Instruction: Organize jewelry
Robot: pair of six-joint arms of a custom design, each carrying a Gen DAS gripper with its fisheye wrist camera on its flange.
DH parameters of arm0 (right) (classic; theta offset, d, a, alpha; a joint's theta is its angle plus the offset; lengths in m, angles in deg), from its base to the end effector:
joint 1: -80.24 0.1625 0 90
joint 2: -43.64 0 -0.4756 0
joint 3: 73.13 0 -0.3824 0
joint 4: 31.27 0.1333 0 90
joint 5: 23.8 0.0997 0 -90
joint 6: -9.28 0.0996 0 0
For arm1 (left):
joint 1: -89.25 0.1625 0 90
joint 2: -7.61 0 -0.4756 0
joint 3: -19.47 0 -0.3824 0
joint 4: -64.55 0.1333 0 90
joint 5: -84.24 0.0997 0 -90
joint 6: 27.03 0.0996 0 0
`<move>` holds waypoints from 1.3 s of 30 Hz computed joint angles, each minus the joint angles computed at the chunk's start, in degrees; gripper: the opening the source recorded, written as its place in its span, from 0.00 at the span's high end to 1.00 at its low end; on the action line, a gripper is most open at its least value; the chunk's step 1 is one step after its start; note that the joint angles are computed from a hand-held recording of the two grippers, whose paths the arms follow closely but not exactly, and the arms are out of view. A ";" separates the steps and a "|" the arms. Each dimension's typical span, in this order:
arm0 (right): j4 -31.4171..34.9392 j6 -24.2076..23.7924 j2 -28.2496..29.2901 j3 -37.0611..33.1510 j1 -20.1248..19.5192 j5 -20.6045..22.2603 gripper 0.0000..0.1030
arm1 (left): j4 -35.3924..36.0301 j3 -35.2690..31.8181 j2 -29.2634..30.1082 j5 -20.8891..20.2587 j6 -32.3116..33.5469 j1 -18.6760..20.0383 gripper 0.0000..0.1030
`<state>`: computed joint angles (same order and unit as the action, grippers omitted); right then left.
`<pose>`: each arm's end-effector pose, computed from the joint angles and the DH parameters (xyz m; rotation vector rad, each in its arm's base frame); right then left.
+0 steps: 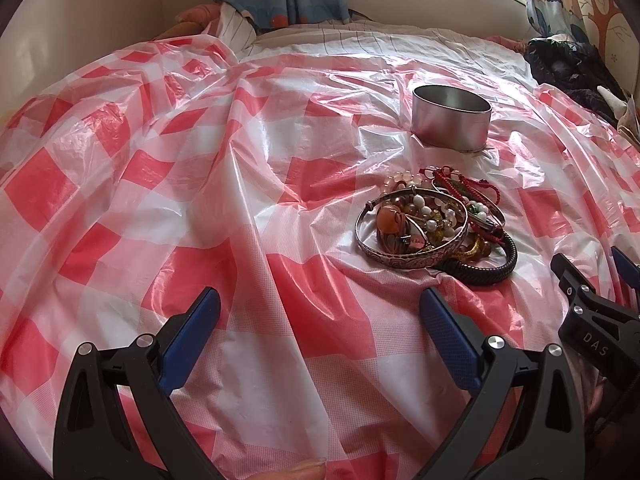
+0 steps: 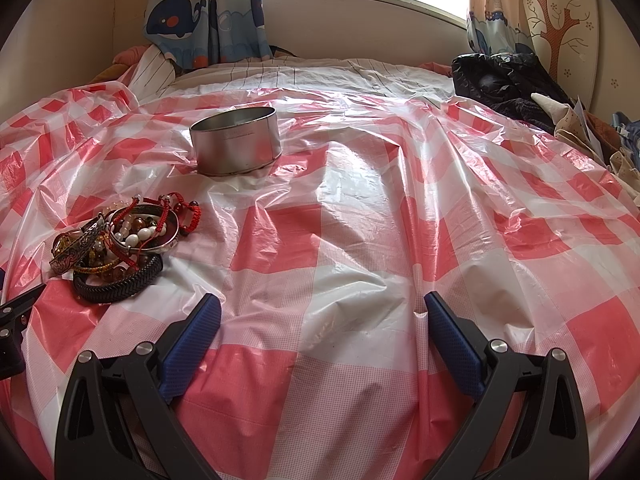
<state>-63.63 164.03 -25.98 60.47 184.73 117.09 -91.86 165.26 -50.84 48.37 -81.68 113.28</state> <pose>0.1380 -0.3099 0.1468 0.1781 -2.0418 1.0133 -0.2224 -0.3335 0.0957 0.4342 2.2231 -0.7947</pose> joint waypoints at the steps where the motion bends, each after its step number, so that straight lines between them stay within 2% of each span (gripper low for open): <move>1: 0.01 -0.02 0.04 -0.06 -0.02 -0.02 0.07 | 0.00 0.00 0.00 0.00 0.00 0.00 0.07; 24: 0.31 0.12 -0.05 -0.10 -0.07 -0.03 0.07 | 0.55 -0.10 -0.21 0.08 -0.08 -0.05 0.07; 39: 0.40 0.54 0.15 0.10 -0.42 -0.40 0.07 | 0.17 0.11 -0.11 1.52 1.85 0.58 0.07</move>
